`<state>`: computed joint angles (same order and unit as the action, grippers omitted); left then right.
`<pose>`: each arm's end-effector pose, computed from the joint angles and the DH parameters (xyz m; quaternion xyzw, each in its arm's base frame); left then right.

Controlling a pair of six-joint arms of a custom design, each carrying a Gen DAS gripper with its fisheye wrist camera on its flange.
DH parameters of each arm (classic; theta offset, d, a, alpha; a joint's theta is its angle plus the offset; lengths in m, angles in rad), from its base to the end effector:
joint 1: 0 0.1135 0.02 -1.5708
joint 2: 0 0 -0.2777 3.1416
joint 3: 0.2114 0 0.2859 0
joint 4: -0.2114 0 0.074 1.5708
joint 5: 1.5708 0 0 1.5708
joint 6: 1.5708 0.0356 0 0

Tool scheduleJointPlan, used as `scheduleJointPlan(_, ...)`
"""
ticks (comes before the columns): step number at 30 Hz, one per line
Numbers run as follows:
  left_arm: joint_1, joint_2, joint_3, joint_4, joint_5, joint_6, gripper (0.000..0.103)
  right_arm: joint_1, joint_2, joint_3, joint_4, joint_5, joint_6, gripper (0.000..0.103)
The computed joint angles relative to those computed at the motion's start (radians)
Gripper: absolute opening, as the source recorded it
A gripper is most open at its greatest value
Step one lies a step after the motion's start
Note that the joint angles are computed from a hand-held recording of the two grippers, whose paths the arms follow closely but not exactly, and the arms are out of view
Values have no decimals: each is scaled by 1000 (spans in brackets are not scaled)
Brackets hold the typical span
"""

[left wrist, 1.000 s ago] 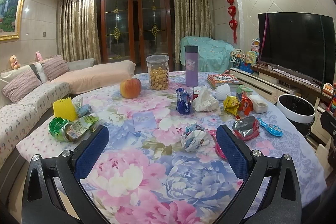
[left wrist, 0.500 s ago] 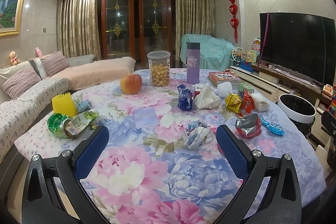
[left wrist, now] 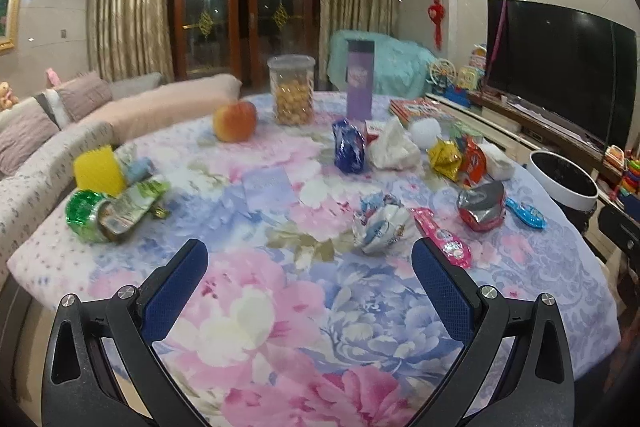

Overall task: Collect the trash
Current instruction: 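Grasp the crumpled tissue wrapper with the left gripper while the right grasps the red snack bag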

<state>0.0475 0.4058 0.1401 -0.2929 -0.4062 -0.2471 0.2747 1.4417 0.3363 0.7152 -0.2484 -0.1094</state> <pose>0.1400 0.0207 0.1511 -0.2224 0.8330 0.1282 0.4900 0.2514 0.0799 0.1247 -0.2250 0.7961 0.1482 0.5419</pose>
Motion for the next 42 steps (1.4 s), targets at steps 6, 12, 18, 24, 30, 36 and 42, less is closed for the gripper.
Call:
scheduleJointPlan(6, 20, 261, 36, 174, 66, 53, 103, 5, 80, 106, -118, -44, 24, 102)
scheduleJointPlan(12, 91, 511, 92, 315, 174, 103, 91, 31, 189, 218, -201, -56, 30, 100)
scheduleJointPlan(18, 144, 703, 148, 408, 274, 125, 87, 61, 278, 318, -266, -27, 29, 93)
scheduleJointPlan(24, 135, 834, 201, 462, 293, 130, 87, 82, 351, 402, -305, -1, 36, 93)
scheduleJointPlan(30, 166, 917, 262, 475, 339, 139, 87, 91, 428, 499, -365, 18, 38, 93)
scheduleJointPlan(36, 158, 976, 295, 487, 375, 144, 87, 76, 495, 570, -422, -8, 43, 88)
scheduleJointPlan(42, 133, 1038, 325, 482, 378, 154, 62, 58, 535, 611, -467, -48, 49, 68)
